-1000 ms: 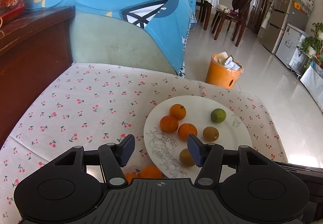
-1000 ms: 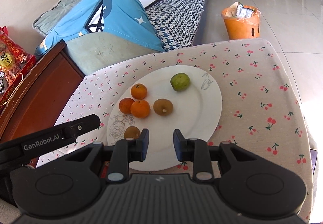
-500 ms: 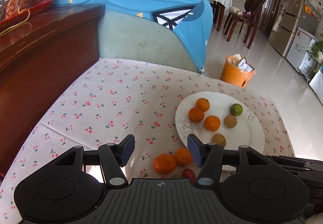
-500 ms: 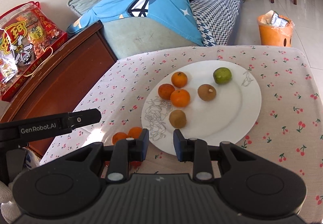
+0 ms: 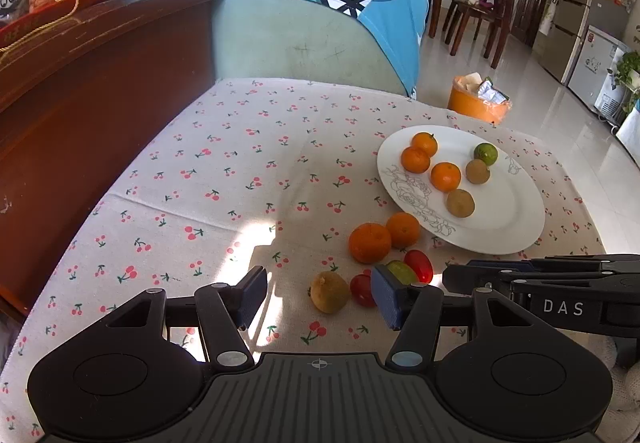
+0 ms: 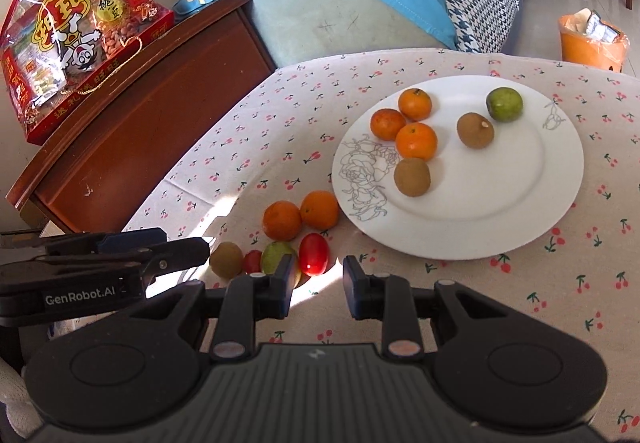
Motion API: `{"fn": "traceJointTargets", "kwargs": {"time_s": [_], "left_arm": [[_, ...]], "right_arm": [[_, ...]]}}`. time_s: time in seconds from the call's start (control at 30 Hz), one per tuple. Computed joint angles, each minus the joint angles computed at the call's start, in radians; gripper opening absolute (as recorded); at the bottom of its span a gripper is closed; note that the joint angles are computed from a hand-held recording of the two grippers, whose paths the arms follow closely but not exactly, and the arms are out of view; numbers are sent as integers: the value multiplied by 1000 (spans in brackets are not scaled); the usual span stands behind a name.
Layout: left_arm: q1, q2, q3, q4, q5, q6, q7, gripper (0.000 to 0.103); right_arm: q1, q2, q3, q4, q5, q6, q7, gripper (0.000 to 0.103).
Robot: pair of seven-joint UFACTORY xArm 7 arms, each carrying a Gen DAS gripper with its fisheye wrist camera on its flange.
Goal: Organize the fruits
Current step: 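Open both tools and move them back over the fruit pile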
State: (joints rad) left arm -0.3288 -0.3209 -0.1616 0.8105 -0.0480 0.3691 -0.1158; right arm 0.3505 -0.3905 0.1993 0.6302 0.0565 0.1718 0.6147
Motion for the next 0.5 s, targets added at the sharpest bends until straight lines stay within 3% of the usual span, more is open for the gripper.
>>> {"fn": "traceJointTargets", "kwargs": {"time_s": [0.5], "left_arm": [[-9, 18, 6, -45, 19, -28, 72, 56]], "right_arm": [[-65, 52, 56, 31, -83, -10, 101, 27]]}}
